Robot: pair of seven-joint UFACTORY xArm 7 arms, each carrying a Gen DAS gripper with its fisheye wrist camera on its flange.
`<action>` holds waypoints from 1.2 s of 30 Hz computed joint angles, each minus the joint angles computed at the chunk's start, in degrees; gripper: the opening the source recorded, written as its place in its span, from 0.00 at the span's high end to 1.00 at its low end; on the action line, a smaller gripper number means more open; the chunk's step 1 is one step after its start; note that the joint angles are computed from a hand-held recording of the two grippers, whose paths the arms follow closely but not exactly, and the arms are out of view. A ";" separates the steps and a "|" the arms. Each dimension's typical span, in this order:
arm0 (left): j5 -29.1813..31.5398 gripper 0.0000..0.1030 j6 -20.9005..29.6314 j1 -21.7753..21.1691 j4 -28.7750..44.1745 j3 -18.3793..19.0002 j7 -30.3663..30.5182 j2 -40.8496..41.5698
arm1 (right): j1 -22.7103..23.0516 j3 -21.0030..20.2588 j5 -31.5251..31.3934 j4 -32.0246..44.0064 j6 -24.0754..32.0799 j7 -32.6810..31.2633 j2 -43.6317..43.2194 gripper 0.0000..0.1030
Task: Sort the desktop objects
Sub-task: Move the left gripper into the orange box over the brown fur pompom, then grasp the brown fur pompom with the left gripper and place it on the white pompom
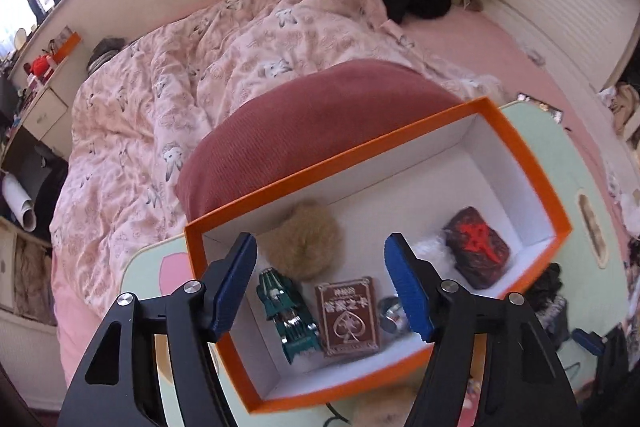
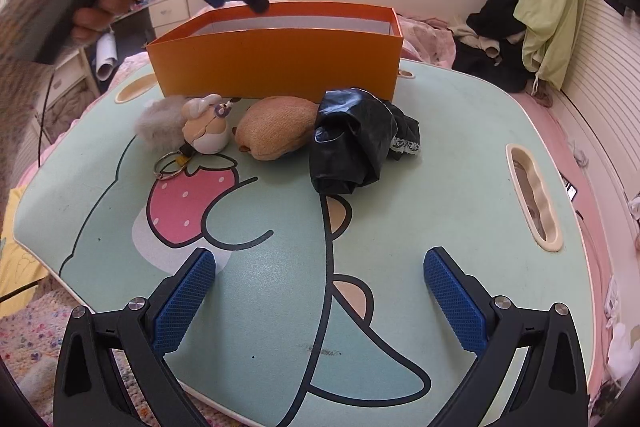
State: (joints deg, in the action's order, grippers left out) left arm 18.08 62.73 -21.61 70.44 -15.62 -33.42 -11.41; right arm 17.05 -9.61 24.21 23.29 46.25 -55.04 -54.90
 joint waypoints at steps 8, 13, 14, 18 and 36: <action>-6.16 0.43 -1.11 -0.23 0.73 2.13 2.38 4.63 | 0.01 0.14 0.10 -0.34 -0.17 0.28 -0.41 0.00; -10.97 0.64 -4.03 -0.10 -0.80 3.32 3.26 4.30 | 0.08 0.07 0.11 -0.30 -0.29 0.25 -0.27 0.00; -11.60 0.64 -4.43 -0.05 -1.15 3.41 3.63 3.83 | 0.08 0.07 0.11 -0.28 -0.28 0.27 -0.22 0.00; -14.28 0.65 -6.25 0.14 -2.85 3.62 5.14 1.34 | 0.11 0.07 0.10 -0.30 -0.35 0.23 -0.21 0.00; -27.93 0.65 -16.90 -6.62 -20.88 1.34 10.21 -23.06 | 0.05 -0.07 0.15 -0.32 -0.28 -0.10 -0.20 0.00</action>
State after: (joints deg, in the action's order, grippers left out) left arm -9.86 45.82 -28.23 49.56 -14.27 -23.20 -34.47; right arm 17.10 -9.69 24.36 22.97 45.96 -55.14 -55.10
